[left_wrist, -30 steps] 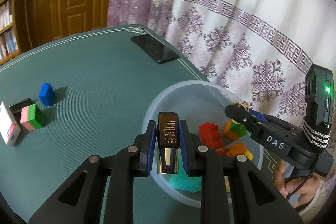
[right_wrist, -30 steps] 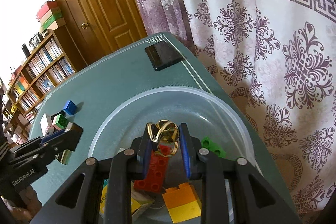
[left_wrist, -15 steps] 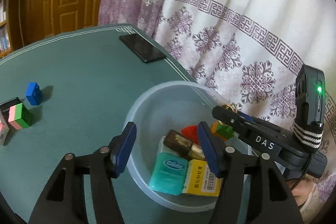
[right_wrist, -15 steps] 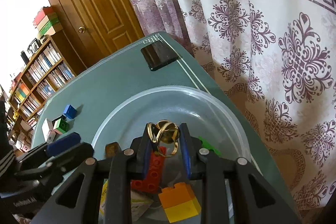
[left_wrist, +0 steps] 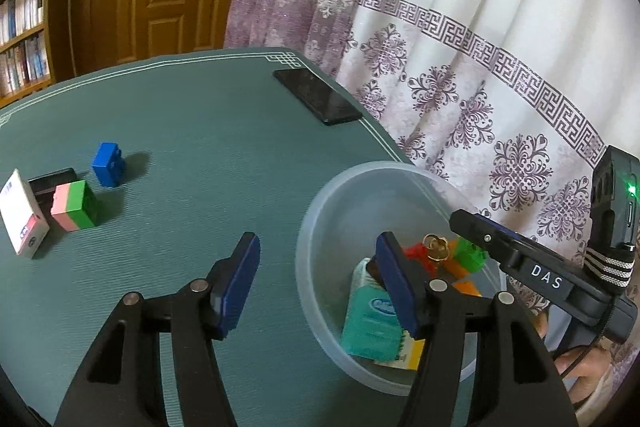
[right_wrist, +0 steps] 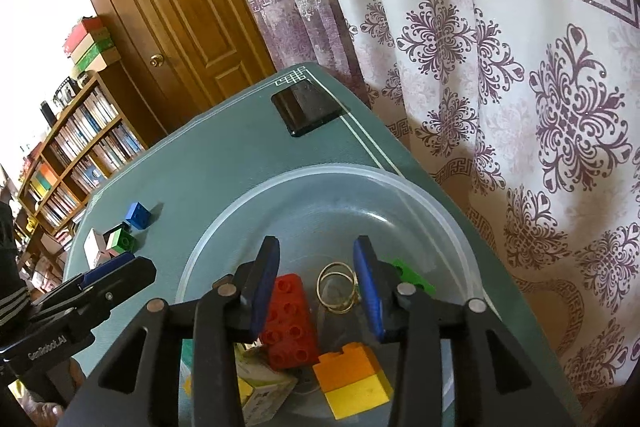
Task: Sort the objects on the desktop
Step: 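Move both open tools away from the bowl toward the white medicine box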
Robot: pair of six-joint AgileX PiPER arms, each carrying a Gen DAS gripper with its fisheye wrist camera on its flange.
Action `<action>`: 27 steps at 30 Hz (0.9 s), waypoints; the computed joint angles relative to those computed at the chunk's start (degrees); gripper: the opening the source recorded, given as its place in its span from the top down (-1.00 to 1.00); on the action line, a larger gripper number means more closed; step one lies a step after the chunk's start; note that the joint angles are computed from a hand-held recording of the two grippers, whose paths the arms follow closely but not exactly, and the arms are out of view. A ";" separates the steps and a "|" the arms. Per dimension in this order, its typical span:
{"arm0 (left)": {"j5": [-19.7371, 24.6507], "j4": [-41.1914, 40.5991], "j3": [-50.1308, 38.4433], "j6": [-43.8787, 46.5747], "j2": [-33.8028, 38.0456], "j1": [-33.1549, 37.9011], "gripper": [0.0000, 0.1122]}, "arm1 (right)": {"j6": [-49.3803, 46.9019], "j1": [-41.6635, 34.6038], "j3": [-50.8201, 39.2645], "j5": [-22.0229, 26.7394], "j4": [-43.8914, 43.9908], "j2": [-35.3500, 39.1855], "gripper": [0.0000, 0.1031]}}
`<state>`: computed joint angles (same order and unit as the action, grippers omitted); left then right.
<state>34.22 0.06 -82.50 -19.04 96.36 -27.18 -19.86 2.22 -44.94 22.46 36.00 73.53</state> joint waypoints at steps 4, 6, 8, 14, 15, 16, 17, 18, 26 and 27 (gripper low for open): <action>-0.27 2.68 1.19 -1.96 -1.01 0.25 -0.14 | 1.81 0.83 -0.07 -0.19 -1.53 -0.24 0.17; -0.32 4.02 1.83 -2.98 -1.55 0.45 -0.14 | 3.59 1.70 -0.21 -0.38 -3.01 -0.43 0.17; -0.34 5.40 2.76 -4.01 -2.34 0.73 -0.14 | 5.45 2.82 -0.42 -0.55 -4.48 -0.75 0.17; -0.38 9.75 5.38 -7.33 -4.41 2.12 -0.22 | 12.76 8.00 -1.49 -1.64 -10.61 -1.17 -0.01; -0.69 10.01 6.06 -7.59 -4.91 2.55 -0.26 | 14.17 8.95 -1.58 -1.98 -11.87 -1.17 -0.07; -1.26 10.21 7.17 -7.91 -5.70 3.20 -0.28 | 15.99 10.11 -1.75 -2.27 -13.44 -1.18 -0.10; -1.47 10.16 7.67 -7.91 -6.15 3.70 -0.29 | 18.01 11.42 -1.98 -2.54 -15.24 -1.14 -0.15; -1.58 10.24 8.09 -7.99 -6.57 4.19 -0.30 | 19.78 12.43 -2.23 -2.68 -16.84 -1.05 -0.17; -2.22 11.78 11.65 -9.29 -9.75 8.99 -0.30 | 35.68 22.07 -5.70 -3.22 -31.45 1.33 -0.27; -2.48 10.92 12.20 -8.50 -10.15 9.84 -0.30 | 36.89 22.73 -5.95 -3.27 -32.57 1.52 -0.30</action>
